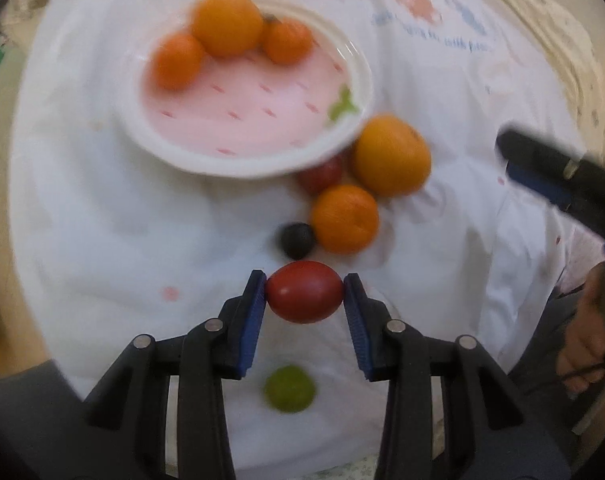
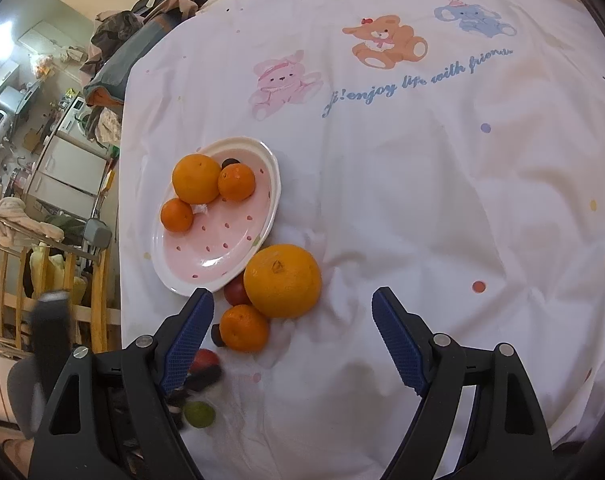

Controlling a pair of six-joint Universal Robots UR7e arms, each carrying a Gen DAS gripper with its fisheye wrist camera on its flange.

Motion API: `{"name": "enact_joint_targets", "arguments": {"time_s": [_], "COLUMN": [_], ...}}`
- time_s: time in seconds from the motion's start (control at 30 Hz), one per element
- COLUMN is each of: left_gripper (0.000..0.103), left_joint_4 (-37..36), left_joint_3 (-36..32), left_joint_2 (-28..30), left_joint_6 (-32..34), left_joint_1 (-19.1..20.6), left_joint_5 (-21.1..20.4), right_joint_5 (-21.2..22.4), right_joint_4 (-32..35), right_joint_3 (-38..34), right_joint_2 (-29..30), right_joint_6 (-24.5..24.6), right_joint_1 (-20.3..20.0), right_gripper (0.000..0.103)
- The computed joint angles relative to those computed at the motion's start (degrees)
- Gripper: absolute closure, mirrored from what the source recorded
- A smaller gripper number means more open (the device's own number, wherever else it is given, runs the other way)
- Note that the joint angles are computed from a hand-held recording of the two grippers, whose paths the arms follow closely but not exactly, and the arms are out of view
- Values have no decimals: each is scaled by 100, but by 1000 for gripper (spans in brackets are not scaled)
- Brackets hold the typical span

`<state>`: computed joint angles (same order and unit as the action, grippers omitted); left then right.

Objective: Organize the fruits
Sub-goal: 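Grasp the red plum with the left gripper, then grasp the dark plum with the right gripper while the left holds the red plum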

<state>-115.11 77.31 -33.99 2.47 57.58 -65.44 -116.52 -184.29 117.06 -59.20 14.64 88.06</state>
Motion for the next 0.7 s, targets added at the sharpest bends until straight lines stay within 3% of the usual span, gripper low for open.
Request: {"name": "enact_joint_targets", "arguments": {"time_s": [0.1,0.17,0.27,0.43,0.53,0.7], "left_gripper": [68,68,68,68,68,68], "left_joint_4": [-214,-327,-551,-715,-829,-907], "left_joint_3": [34,-49,-70,-174,-175,-292], "left_joint_2": [-183,-274,-413,-446,-469,-482], "left_joint_6": [-150,-305,-501,-667,-709,-853], "left_joint_1": [53,143,289,350,346,382], "left_joint_5": [267,302,231,-16,-158,-311], "right_joint_5": [156,482,1137,1048,906,299], "right_joint_4": [176,343,305,26,-184,-345], "right_joint_3": [-33,-34,-5,-226,-401,-728], "right_joint_2": [89,174,372,917,1208,1594], "right_joint_6": [173,563,1205,1804,2265,3081], "right_joint_1": [21,-18,-117,-4,45,220], "right_gripper": [19,19,31,53,57,58]}}
